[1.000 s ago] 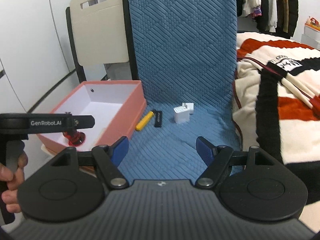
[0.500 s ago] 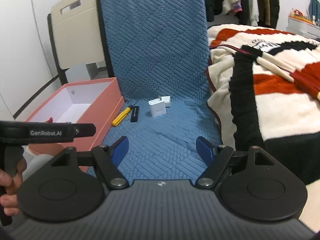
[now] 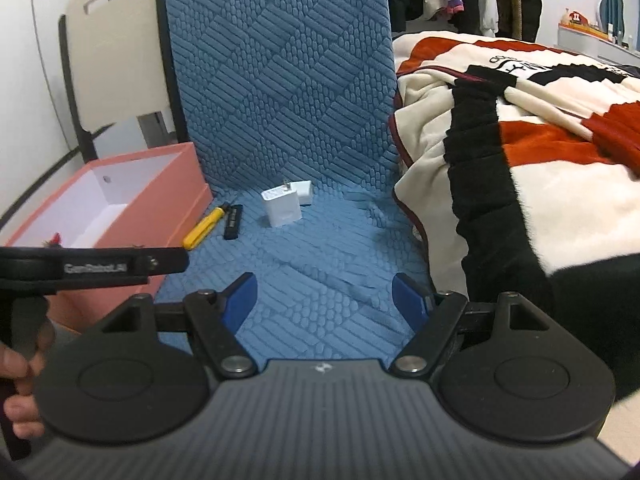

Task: Organize rigid objects

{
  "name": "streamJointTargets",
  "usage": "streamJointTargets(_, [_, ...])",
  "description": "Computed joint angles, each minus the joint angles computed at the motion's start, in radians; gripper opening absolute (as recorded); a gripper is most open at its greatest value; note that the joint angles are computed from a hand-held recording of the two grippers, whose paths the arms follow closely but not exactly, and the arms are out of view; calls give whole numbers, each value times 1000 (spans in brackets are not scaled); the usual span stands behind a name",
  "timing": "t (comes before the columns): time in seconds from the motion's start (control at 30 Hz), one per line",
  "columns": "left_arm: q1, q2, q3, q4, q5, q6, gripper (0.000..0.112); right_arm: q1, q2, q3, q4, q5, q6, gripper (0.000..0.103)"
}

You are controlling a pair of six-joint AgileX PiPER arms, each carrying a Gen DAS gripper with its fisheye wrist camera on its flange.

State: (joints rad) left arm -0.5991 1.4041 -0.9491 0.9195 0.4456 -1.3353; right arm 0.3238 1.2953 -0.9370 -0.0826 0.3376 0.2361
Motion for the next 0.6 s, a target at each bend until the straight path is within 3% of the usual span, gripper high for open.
streamJointTargets(0.13, [45, 107, -43, 72, -77, -52, 64, -21, 81, -64, 84, -15, -63, 76])
streamJointTargets(0.3, [108, 207, -96, 18, -167, 30, 64, -26, 200, -167, 114, -12, -72, 76])
streamJointTargets(0.37, [127, 244, -128, -26, -169, 89, 64, -30, 249, -207, 166, -20, -112, 76])
streamJointTargets(0.53, [168, 320, -204, -10, -137, 138, 64, -63, 389, -307, 513, -33, -395, 76])
streamJointTargets(0.6, [175, 353, -237, 24, -109, 133, 64, -67, 442, -364, 530, 3, -402, 76])
